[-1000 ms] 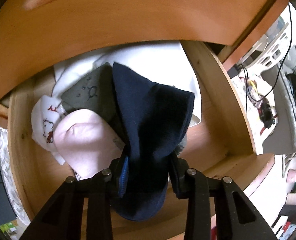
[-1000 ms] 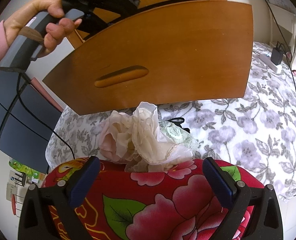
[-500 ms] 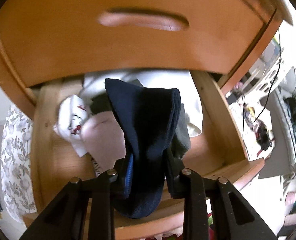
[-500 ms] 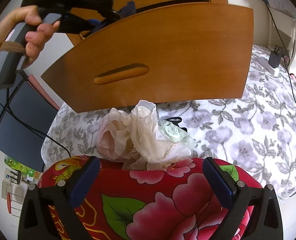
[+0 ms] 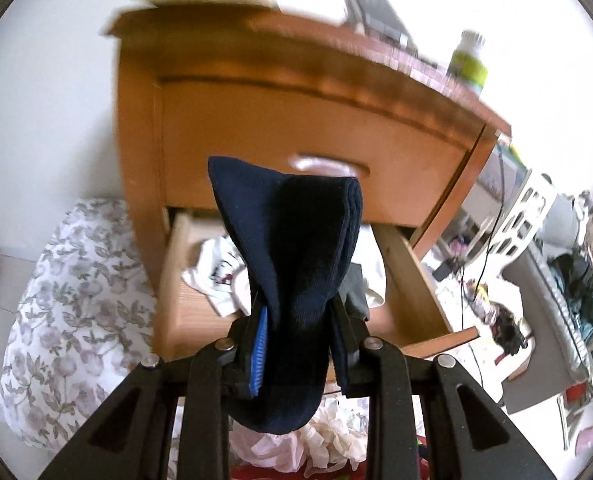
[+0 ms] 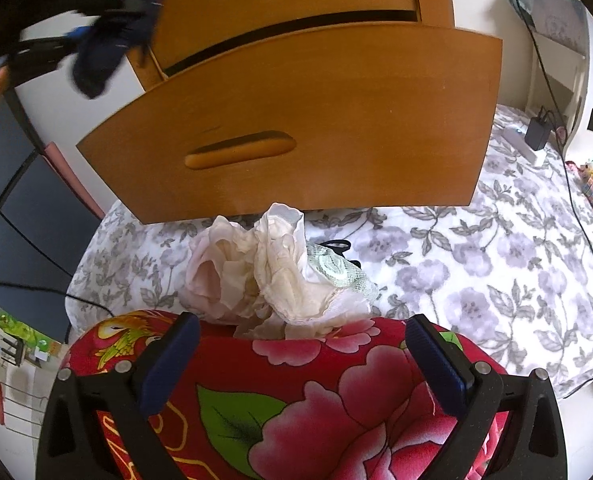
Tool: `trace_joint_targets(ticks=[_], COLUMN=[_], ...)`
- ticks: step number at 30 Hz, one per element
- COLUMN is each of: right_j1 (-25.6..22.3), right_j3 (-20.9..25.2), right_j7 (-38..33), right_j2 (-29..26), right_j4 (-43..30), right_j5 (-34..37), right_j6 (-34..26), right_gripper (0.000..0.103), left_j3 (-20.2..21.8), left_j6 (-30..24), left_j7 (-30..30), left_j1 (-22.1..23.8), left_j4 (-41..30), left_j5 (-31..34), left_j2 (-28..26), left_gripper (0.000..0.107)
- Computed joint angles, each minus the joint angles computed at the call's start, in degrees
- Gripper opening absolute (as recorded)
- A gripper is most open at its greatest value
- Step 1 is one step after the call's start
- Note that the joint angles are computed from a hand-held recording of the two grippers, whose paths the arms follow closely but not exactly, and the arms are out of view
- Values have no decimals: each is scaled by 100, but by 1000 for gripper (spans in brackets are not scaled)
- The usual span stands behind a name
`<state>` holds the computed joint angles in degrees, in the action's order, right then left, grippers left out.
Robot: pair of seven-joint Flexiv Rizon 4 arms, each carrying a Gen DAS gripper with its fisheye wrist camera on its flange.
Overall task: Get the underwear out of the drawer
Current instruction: 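Lift the navy sock up out of the drawer with the left tool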
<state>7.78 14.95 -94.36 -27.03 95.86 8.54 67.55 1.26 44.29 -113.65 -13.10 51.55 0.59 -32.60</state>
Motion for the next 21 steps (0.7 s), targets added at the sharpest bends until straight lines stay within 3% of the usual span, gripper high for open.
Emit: trace_joint_targets(ticks=[5,11,21], right_j1=[163,285,468], right_j3=[-186,-283,-492], right_j7=[217,396,844], right_j2=[83,206,367], right_j4=[197,464,839], right_j5=[-247,-591,-1223], right_j6=[224,490,767], right_gripper=[103,103,103], left_j3=[256,343,79], left_j6=[648,1132,1646], left_j7=[-563,-1350,-1917], left_j1=[-204,-298,-181], left_j4=[1187,2126,3071], left_j5=[476,1049,1237], left_j2=[829,1504,1956], left_gripper=[29,29,29])
